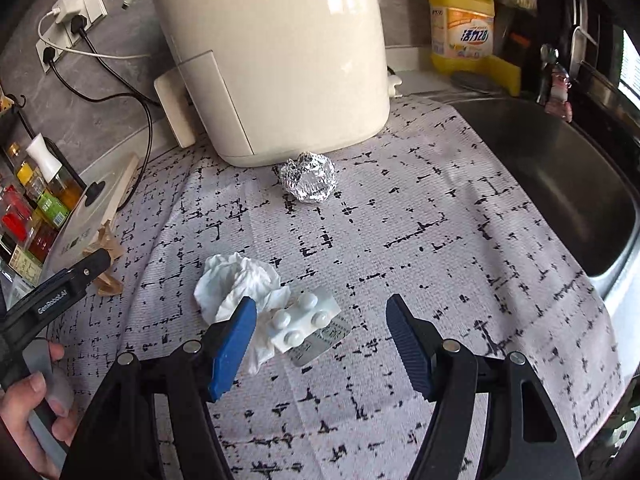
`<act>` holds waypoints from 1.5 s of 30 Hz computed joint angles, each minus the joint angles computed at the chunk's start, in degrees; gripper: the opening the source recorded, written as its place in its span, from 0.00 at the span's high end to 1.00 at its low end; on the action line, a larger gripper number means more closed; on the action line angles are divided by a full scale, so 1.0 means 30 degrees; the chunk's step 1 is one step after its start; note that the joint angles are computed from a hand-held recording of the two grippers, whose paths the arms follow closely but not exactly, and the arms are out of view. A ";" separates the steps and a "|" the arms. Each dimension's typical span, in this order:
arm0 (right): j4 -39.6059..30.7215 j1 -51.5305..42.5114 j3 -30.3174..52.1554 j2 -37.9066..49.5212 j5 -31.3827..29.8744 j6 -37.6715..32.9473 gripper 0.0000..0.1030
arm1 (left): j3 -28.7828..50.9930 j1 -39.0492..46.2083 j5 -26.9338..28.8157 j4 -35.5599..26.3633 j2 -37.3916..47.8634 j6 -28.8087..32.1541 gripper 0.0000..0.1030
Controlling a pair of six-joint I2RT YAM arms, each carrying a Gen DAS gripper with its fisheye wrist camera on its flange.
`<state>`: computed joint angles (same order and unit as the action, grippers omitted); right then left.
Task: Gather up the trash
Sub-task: 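Grasp the white blister pack with the right gripper while the left grasps the brown paper, then carry the blister pack and brown paper toward the white bucket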
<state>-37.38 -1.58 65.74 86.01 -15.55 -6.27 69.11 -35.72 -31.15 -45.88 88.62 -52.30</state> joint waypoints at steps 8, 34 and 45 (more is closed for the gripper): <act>0.0264 -0.0410 -0.0528 -0.0509 -0.0576 -0.0361 0.61 | 0.0705 -0.0232 0.0773 -0.0930 0.0759 -0.0433 0.92; -0.5823 -0.3233 -0.6173 -1.3969 0.1158 0.1043 0.61 | -0.2245 -0.7036 -0.0110 0.0100 -0.3917 -0.0638 0.94; -1.1178 -1.9223 -0.5174 -1.4090 -0.5029 -1.0180 0.60 | 0.1170 -1.0529 0.0416 0.1313 0.0059 0.0250 0.94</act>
<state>-70.92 -59.25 50.22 43.74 -30.64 -36.81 72.62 -67.31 -29.90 -41.94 88.80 -51.55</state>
